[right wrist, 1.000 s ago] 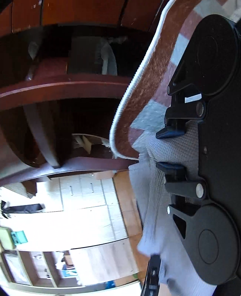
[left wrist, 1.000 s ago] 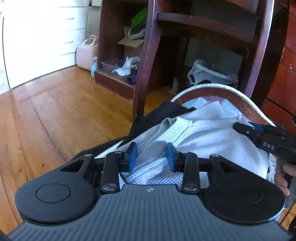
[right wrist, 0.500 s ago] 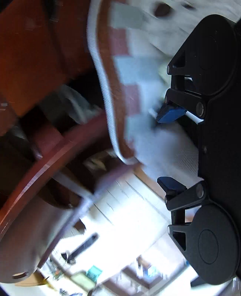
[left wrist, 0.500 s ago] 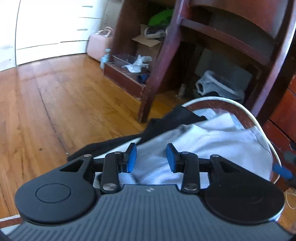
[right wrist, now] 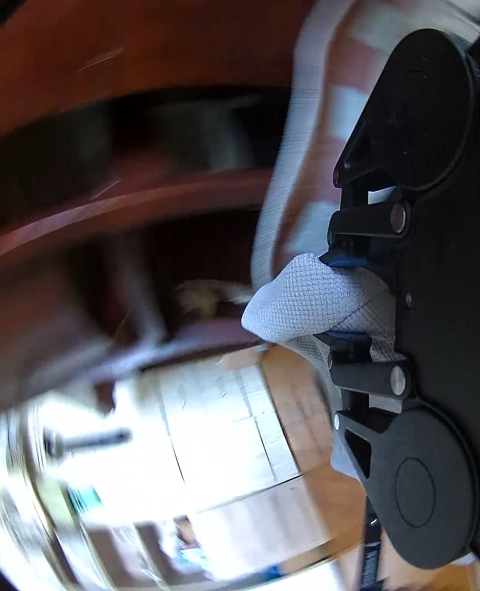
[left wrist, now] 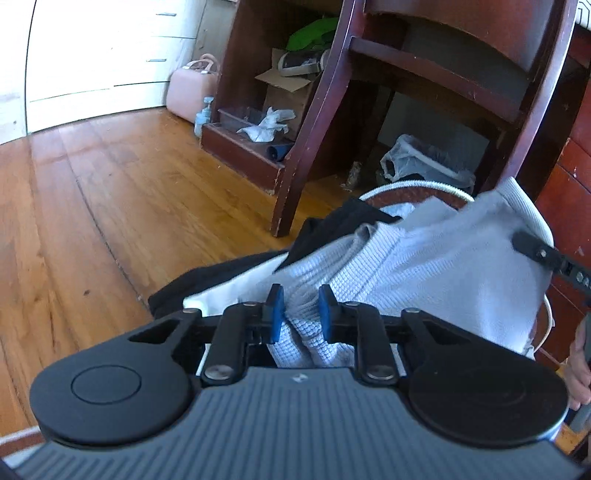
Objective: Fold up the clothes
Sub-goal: 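Lower the grey shirt onto the stack and open both grippers, then lift both open grippers away from the clothes stack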
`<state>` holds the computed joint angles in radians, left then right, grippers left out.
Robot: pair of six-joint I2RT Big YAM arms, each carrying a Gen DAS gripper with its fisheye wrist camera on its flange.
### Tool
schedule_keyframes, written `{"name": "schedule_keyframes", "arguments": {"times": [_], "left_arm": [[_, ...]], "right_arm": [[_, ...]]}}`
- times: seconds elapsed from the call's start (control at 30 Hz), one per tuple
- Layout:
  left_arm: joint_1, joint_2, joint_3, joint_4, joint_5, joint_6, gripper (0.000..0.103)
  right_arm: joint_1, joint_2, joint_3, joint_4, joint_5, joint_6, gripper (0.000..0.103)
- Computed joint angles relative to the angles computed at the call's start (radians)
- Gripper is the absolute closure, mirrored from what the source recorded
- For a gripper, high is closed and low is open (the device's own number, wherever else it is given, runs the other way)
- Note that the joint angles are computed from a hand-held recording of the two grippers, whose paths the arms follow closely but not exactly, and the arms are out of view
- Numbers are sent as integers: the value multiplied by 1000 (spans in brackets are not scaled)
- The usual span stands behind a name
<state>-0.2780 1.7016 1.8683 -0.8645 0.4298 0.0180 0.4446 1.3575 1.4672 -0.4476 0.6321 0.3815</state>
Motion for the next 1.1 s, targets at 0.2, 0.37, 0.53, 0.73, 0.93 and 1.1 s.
{"name": "schedule_keyframes", "arguments": {"times": [0.2, 0.37, 0.53, 0.73, 0.93, 1.1], "left_arm": [[-20, -41, -36, 16, -97, 3, 72], [-30, -74, -16, -69, -179, 23, 31], [-26, -121, -9, -178, -131, 51, 15], [-46, -126, 122, -402, -110, 191, 9], [-107, -241, 33, -384, -263, 182, 8], [-86, -337, -77, -372, -201, 229, 8]], "right_arm": [[-63, 56, 63, -276, -4, 162, 30], [48, 72, 168, -471, 257, 156, 25], [161, -11, 161, -448, 157, 170, 25], [251, 16, 278, -615, 176, 291, 25], [311, 7, 328, -667, 136, 379, 24], [401, -5, 350, -755, 169, 430, 22]]}}
